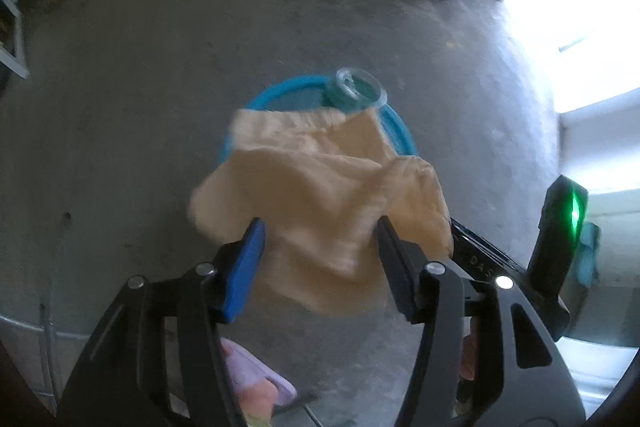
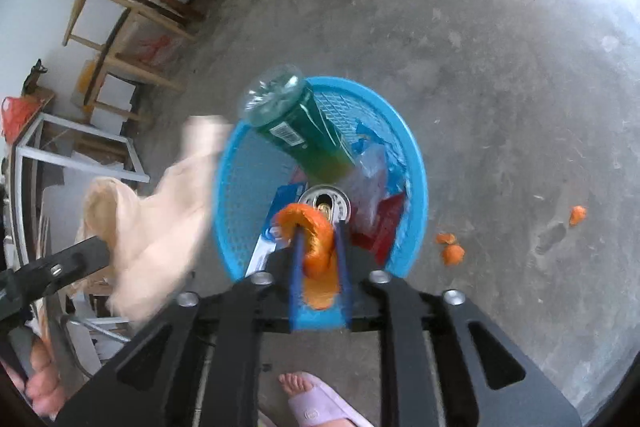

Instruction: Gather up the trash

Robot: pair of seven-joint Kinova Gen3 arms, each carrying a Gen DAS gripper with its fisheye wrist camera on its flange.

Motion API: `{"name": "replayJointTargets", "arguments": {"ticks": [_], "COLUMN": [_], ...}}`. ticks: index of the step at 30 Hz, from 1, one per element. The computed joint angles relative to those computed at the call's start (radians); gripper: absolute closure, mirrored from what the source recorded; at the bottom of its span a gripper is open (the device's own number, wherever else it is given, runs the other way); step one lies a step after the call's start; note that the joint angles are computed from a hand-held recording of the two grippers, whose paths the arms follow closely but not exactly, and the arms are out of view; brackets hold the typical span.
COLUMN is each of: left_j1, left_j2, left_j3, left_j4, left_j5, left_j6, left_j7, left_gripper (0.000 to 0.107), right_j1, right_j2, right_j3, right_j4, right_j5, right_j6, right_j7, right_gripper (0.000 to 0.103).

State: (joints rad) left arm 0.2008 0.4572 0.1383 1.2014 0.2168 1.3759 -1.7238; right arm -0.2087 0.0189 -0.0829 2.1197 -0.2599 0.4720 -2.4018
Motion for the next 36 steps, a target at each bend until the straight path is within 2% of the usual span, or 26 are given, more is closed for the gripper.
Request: {"name": "replayJointTargets", "arguments": {"ticks": [2, 4, 6, 8, 11, 13, 16, 18, 21, 25, 27, 30, 33, 36], "left_j1": [-0.020, -0.031, -0.040, -0.061, -0.106, -0.139, -0.196, -0.228, -0.284, -0.331, -0.337, -0.342, -0.359, -0.373], "left_j2": [-0.002, -0.013, -0.029, -0.054, -0.113, -0.172, -0.283, -0.368, -0.490, -0.669, -0.751, -0.867, -0.961, -1.026], "left_j3": [0.018, 0.007, 0.010, 0.009, 0.007, 0.001, -0.025, -0.057, -0.132, -0.275, -0.339, -0.442, -0.505, -0.548], "left_j4": [0.006, 0.010, -0.001, 0.000, 0.001, 0.014, 0.048, 0.087, 0.133, 0.213, 0.250, 0.286, 0.313, 0.334], "left_j5": [0.015, 0.041, 0.053, 0.080, 0.134, 0.168, 0.216, 0.247, 0.306, 0.356, 0.347, 0.317, 0.257, 0.192], "left_j6": [0.002, 0.016, 0.028, 0.033, 0.051, 0.077, 0.106, 0.116, 0.150, 0.181, 0.174, 0.165, 0.154, 0.153], "left_j7": [0.004, -0.018, -0.035, -0.050, -0.077, -0.113, -0.197, -0.248, -0.322, -0.411, -0.436, -0.446, -0.409, -0.365], "left_gripper": [0.053, 0.053, 0.053, 0.053, 0.048, 0.043, 0.035, 0.030, 0.025, 0.021, 0.018, 0.014, 0.013, 0.013], "right_j1": [-0.012, 0.014, 0.021, 0.008, 0.003, 0.035, 0.026, 0.021, 0.066, 0.187, 0.234, 0.353, 0.439, 0.533], "right_j2": [0.048, 0.063, 0.047, 0.024, -0.050, -0.109, -0.214, -0.283, -0.386, -0.487, -0.530, -0.574, -0.593, -0.605], "right_j3": [0.035, 0.011, -0.001, 0.007, -0.005, -0.058, -0.106, -0.154, -0.277, -0.463, -0.555, -0.693, -0.832, -0.950], "right_j4": [-0.006, 0.001, 0.021, 0.037, 0.067, 0.073, 0.068, 0.042, -0.021, -0.152, -0.241, -0.379, -0.516, -0.627], "right_j5": [-0.033, -0.043, -0.034, 0.005, 0.089, 0.157, 0.263, 0.312, 0.329, 0.305, 0.316, 0.303, 0.320, 0.299], "right_j6": [-0.004, -0.019, -0.046, -0.065, -0.078, -0.055, 0.009, 0.088, 0.210, 0.373, 0.454, 0.568, 0.662, 0.739], "right_j7": [0.045, 0.056, 0.048, 0.004, -0.105, -0.187, -0.302, -0.349, -0.345, -0.272, -0.230, -0.154, -0.141, -0.119], "right_gripper": [0.076, 0.075, 0.065, 0.061, 0.060, 0.060, 0.057, 0.055, 0.047, 0.037, 0.027, 0.014, 0.006, 0.006]}}
